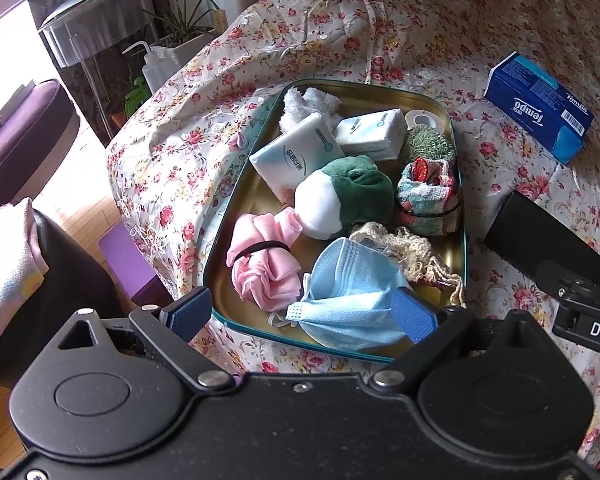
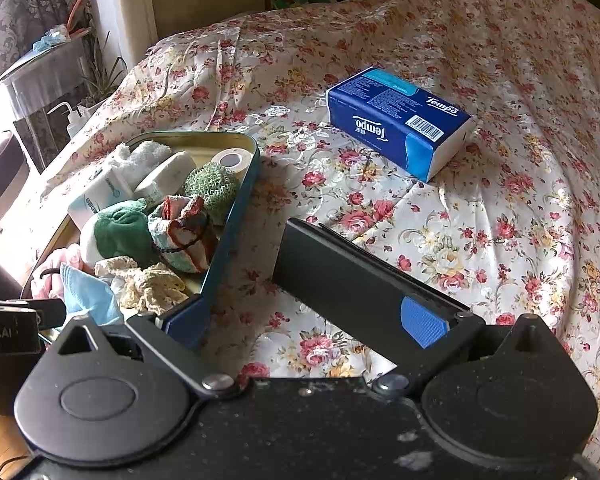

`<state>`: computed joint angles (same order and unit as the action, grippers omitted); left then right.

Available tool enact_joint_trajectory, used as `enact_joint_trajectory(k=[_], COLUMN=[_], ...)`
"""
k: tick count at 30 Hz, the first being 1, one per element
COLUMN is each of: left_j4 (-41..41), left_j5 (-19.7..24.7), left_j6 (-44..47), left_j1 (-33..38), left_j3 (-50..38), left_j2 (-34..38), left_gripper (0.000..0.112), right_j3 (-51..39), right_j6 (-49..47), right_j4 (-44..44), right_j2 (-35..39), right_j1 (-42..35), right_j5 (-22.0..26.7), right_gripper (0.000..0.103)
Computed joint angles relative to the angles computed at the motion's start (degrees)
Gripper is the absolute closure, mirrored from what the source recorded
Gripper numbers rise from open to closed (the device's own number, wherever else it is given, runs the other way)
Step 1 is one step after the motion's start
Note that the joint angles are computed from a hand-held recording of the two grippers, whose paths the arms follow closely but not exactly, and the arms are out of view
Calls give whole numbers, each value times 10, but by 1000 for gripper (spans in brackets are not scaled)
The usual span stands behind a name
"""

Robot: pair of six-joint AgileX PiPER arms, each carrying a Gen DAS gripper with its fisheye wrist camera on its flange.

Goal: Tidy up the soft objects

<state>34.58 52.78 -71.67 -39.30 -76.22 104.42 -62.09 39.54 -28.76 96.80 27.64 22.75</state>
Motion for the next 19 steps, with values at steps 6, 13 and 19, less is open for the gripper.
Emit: enact_joint_trajectory(k=[6,13,19], left_j4=[0,-9,-12], left_j5=[1,-4,-5], left_j6=[0,3,6], left_j1=[0,4,4], left_j3=[0,2,2], left_j2=[0,-1,-2], left_gripper=[18,18,18], right_j3=[0,0,-1], right_j6=[1,-2,-2], right_j4=[0,2,2], right_j2=[0,0,0], right_j1=[0,0,0], right_j5=[0,0,1], right_gripper=[0,0,0])
